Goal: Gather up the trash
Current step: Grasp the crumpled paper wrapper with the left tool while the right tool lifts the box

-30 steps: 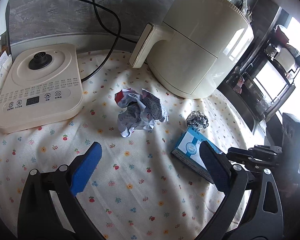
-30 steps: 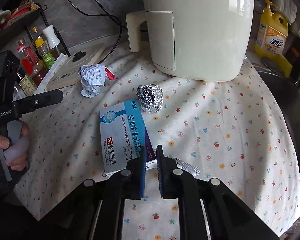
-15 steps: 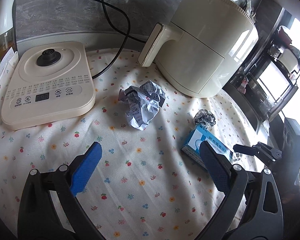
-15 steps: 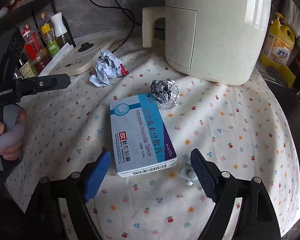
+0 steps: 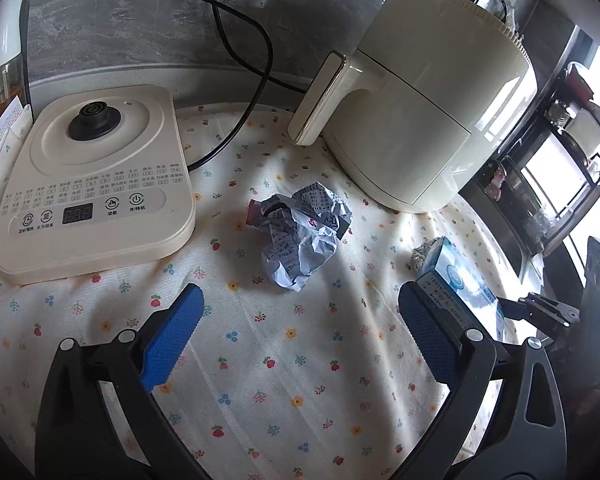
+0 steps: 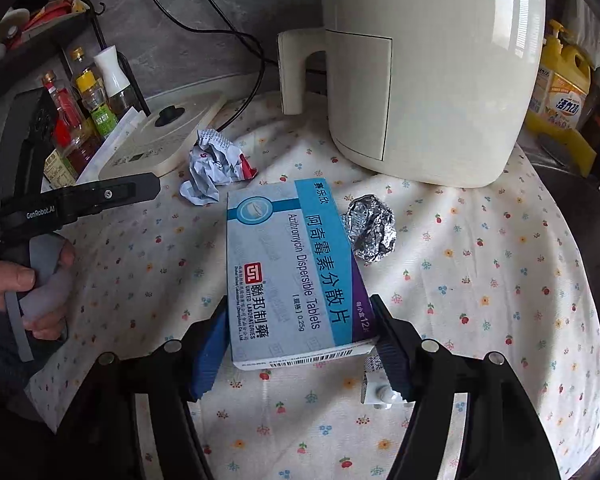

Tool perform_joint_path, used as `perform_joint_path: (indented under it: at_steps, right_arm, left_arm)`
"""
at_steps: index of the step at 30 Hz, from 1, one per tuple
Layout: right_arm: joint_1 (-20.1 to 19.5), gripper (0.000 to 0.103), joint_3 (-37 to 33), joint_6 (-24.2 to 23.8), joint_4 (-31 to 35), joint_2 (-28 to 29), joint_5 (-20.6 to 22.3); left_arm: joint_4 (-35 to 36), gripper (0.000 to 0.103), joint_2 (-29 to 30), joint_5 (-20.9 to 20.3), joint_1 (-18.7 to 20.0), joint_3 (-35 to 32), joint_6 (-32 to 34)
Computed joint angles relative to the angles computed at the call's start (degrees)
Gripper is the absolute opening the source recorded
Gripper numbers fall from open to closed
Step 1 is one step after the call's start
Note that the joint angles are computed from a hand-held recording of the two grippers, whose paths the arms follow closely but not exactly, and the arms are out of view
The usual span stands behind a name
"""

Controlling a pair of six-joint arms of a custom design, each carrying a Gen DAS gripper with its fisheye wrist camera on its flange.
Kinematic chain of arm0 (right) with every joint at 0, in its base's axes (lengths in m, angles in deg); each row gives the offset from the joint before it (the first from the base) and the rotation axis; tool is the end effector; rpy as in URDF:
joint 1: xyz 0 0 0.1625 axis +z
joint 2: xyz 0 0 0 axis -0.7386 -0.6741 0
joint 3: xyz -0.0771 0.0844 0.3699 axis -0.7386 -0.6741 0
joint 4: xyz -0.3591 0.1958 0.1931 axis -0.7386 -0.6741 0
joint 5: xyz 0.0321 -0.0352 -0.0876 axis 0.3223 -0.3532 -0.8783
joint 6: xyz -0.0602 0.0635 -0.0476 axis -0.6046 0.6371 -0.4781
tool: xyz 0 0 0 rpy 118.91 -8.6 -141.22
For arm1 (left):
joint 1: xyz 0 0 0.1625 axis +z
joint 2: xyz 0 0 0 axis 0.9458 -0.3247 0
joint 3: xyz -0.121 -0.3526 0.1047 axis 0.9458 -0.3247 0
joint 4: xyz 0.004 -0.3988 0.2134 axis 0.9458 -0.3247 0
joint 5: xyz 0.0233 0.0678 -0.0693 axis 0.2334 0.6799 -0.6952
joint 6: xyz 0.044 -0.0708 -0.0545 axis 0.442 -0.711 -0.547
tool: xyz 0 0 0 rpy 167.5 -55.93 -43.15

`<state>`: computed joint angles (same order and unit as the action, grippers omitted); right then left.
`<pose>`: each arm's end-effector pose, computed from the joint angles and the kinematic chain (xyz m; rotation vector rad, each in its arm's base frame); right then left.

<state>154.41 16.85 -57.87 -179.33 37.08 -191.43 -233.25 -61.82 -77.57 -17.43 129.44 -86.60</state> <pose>0.3408 -0.7417 0.1051 1.5507 -2.4503 0.0801 -0.1386 -0.5612 0.2829 -0.4040 2.2362 -1.2931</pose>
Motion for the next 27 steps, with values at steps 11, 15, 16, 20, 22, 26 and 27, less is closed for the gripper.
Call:
perform_joint_path:
  at_steps: [11,15,16,20,22,26,27]
  right_arm:
    - [-1.5,0.066,0.0,3.4,-4.1,-3.1,2.4]
    - [-2.4,0.066,1.4,4.7,-5.5,-4.9,2.6]
    - [-2.6,0.066,1.8,4.9,-5.8,-5.4,2.7]
    - [-3.4,0.066,4.5,4.8,-7.2,-7.7,2.7]
    - [-3.8,0.066,6.0,4.8,-7.9,-9.1,2.7]
    - [-4.6,0.066,9.0,5.0,-9.4,-12.0,2.2]
    - [-4.9,0.066,9.8,5.0,-9.7,-12.9,2.2]
  left_arm:
    - [5.4,0.07,5.1,-2.6,4.6,-7.9,0.3]
    - [9.9,0.029,5.5,-1.5,4.2,-9.0,-2.6]
    - [9.8,0.029,5.5,-0.9,3.6,-8.8,-2.6]
    - [10.1,0.028,5.0,0.6,1.2,-7.4,-3.5]
    - [9.8,0.028,4.9,0.9,0.0,-6.6,-4.1]
    - [9.4,0.028,5.2,1.0,-2.0,-5.8,-5.4]
    - [9.2,0.028,5.6,0.8,-2.5,-5.8,-5.6]
